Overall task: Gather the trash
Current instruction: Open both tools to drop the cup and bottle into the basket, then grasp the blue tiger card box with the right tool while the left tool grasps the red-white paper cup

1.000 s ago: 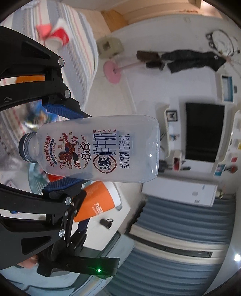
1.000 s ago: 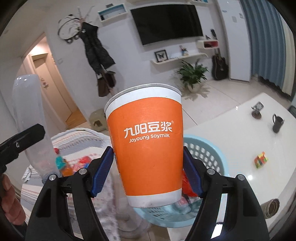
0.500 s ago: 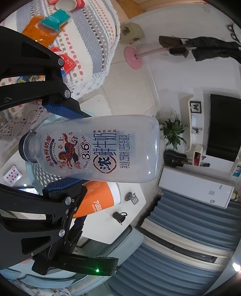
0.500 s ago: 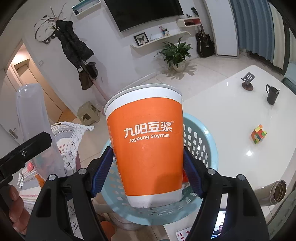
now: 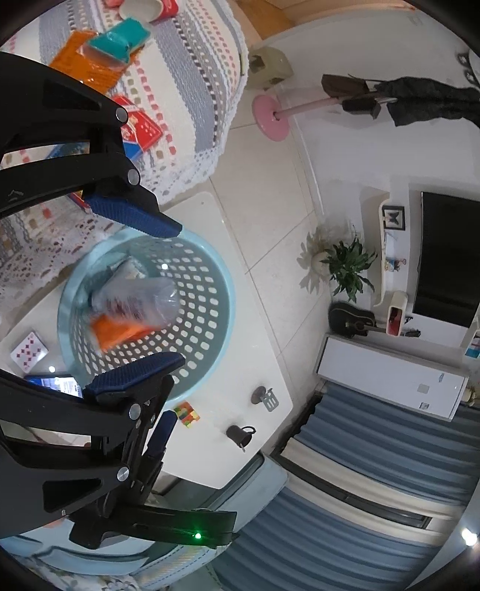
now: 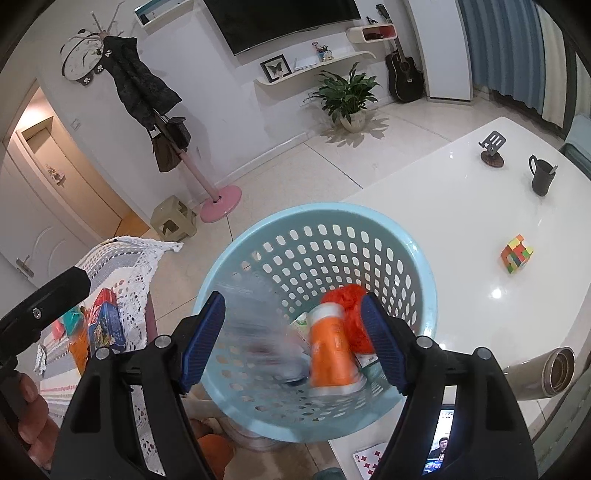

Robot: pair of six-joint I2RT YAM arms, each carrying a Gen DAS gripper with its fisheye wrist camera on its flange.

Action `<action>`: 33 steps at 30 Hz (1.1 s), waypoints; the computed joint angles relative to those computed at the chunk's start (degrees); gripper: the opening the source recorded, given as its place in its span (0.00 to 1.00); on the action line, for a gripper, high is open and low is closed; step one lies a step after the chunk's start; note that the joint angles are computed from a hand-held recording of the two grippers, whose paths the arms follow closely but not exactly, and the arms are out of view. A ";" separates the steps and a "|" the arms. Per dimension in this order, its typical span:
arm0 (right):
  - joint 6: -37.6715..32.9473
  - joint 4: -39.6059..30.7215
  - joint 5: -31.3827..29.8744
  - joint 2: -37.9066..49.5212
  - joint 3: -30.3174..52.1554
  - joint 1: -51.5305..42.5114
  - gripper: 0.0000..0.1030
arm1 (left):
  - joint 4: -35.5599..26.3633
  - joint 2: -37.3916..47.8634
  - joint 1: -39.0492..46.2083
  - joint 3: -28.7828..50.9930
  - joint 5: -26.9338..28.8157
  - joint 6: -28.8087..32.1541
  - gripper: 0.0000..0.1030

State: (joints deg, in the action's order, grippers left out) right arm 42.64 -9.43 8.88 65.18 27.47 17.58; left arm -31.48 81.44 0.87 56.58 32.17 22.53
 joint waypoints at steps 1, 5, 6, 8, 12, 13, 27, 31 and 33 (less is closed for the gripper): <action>0.20 -0.52 0.49 -0.37 0.21 0.62 0.70 | -0.46 -0.33 0.70 -0.02 0.55 0.36 0.61; 1.12 -2.68 2.79 -0.83 1.78 3.81 0.70 | -2.24 -2.06 3.66 -0.25 2.83 2.25 0.61; 1.38 -3.10 3.42 -0.89 2.13 4.62 0.70 | -2.92 -2.53 4.75 -0.22 3.67 2.99 0.61; 1.97 -4.32 4.97 -0.81 3.53 6.85 0.70 | -4.33 -3.48 6.69 -0.14 5.10 4.37 0.61; 2.70 -6.77 8.12 0.29 7.13 11.51 0.70 | -7.78 -4.77 11.12 1.09 8.29 6.99 0.61; 2.80 -7.29 9.00 0.68 8.21 12.90 0.70 | -9.01 -4.94 13.02 1.65 9.53 8.12 0.61; 3.35 -10.77 16.69 15.35 26.01 27.95 0.70 | -21.60 4.08 35.84 14.52 19.18 20.43 0.60; 4.07 -9.86 17.04 19.97 29.00 30.27 0.70 | -23.22 9.33 41.19 19.92 20.15 21.26 0.60; 4.21 -8.68 17.43 22.49 30.27 31.11 0.70 | -22.45 12.16 43.36 22.27 19.67 20.61 0.60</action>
State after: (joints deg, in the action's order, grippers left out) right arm 46.85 -18.11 26.32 87.67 57.73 48.69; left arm -53.93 93.61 44.23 78.85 51.84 43.14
